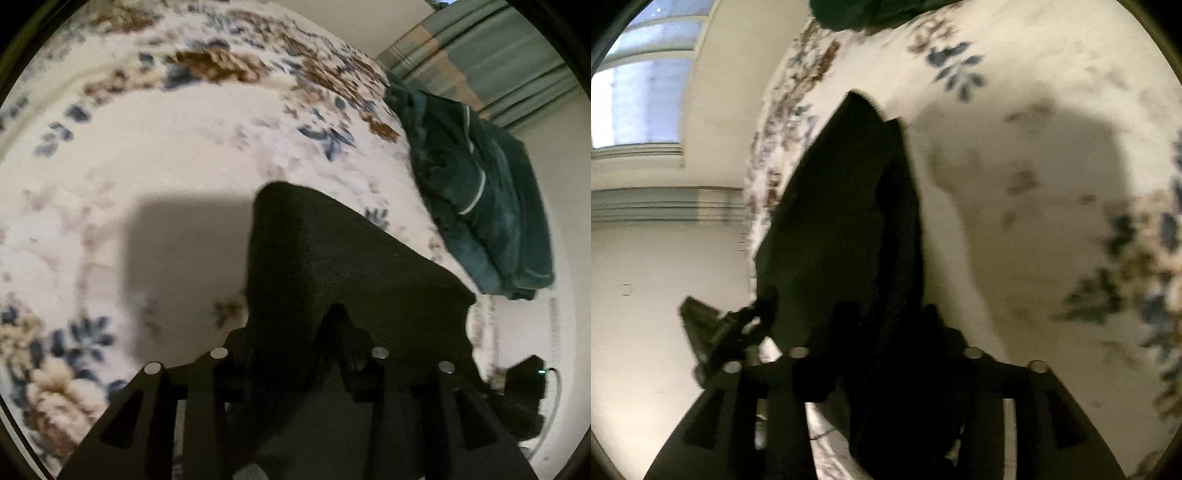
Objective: Fold small clothes
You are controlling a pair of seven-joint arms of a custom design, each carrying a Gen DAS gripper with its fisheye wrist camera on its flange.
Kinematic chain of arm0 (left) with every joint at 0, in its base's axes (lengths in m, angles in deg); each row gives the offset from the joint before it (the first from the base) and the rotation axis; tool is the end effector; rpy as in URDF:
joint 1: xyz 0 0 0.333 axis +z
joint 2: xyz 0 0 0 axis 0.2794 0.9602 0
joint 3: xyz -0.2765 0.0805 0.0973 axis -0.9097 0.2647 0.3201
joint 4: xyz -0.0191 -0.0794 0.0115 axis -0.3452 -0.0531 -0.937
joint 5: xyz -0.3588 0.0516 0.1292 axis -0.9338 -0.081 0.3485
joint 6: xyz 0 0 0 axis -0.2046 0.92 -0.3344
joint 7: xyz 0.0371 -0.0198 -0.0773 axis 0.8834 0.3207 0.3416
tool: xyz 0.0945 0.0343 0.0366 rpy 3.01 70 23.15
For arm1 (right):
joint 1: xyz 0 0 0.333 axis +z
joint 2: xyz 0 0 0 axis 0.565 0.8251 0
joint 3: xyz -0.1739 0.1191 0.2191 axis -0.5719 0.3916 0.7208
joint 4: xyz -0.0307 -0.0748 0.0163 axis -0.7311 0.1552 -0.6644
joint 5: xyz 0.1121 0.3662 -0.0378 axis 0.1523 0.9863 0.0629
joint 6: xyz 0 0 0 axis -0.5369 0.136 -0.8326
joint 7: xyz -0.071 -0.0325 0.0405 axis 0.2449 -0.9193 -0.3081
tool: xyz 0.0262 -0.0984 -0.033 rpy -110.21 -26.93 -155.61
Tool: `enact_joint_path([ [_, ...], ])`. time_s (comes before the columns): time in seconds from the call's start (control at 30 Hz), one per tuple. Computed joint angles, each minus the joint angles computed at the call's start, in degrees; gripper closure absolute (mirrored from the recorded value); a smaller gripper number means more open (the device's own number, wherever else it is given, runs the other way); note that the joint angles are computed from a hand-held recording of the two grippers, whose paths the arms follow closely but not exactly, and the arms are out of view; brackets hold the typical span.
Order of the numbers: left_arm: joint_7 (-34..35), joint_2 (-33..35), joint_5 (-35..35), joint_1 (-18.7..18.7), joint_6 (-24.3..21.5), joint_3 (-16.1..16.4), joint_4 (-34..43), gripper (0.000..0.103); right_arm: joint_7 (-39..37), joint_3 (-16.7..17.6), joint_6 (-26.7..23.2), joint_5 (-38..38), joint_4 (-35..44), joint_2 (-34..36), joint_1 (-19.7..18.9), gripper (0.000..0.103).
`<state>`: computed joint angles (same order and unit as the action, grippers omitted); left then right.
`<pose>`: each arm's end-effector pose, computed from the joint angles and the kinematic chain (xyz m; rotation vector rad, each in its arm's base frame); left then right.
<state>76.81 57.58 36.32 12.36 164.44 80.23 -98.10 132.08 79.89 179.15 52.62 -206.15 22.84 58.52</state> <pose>0.5056 -0.0721 0.5655 2.0137 -2.0189 0.8758 0.4156 0.2309 0.5214 -1.0357 2.1979 0.4415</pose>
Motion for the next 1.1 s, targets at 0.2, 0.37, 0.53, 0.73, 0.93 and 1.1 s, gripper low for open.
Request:
enact_joint_path([
  [0.2, -8.1, -7.2, 15.9, 1.1, 8.3, -3.2, -6.4, 0.026, 9.2, 4.6, -16.2, -19.0, 3.5, -2.2, -5.4, 0.034],
  [0.37, -12.5, -12.7, 23.4, -0.7, 7.8, -3.3, -11.1, 0.000, 14.0, 7.8, -28.6, -30.7, 9.4, 0.6, -5.4, 0.021],
  [0.53, -15.3, -18.1, 31.3, -3.1, 5.5, -5.2, -14.6, 0.000, 21.1, 11.3, -41.8, -41.1, 16.9, 3.1, -3.3, 0.000],
  [0.73, -17.1, -23.5, 33.4, -6.9, 1.1, -5.1, -15.9, 0.000, 24.5, 13.1, -54.4, -50.2, 27.1, 6.8, 1.2, 0.000],
  [0.93, -19.0, -28.2, 34.3, -8.7, -4.7, -4.9, -14.4, 0.000, 26.1, 13.7, -62.0, -51.5, 32.7, 6.1, 4.8, 0.000],
  [1.1, -20.2, -32.9, 34.2, -9.8, -12.0, -4.6, -11.2, 0.000, 27.9, 16.4, -70.7, -53.2, 41.3, 6.5, 6.8, 0.000],
])
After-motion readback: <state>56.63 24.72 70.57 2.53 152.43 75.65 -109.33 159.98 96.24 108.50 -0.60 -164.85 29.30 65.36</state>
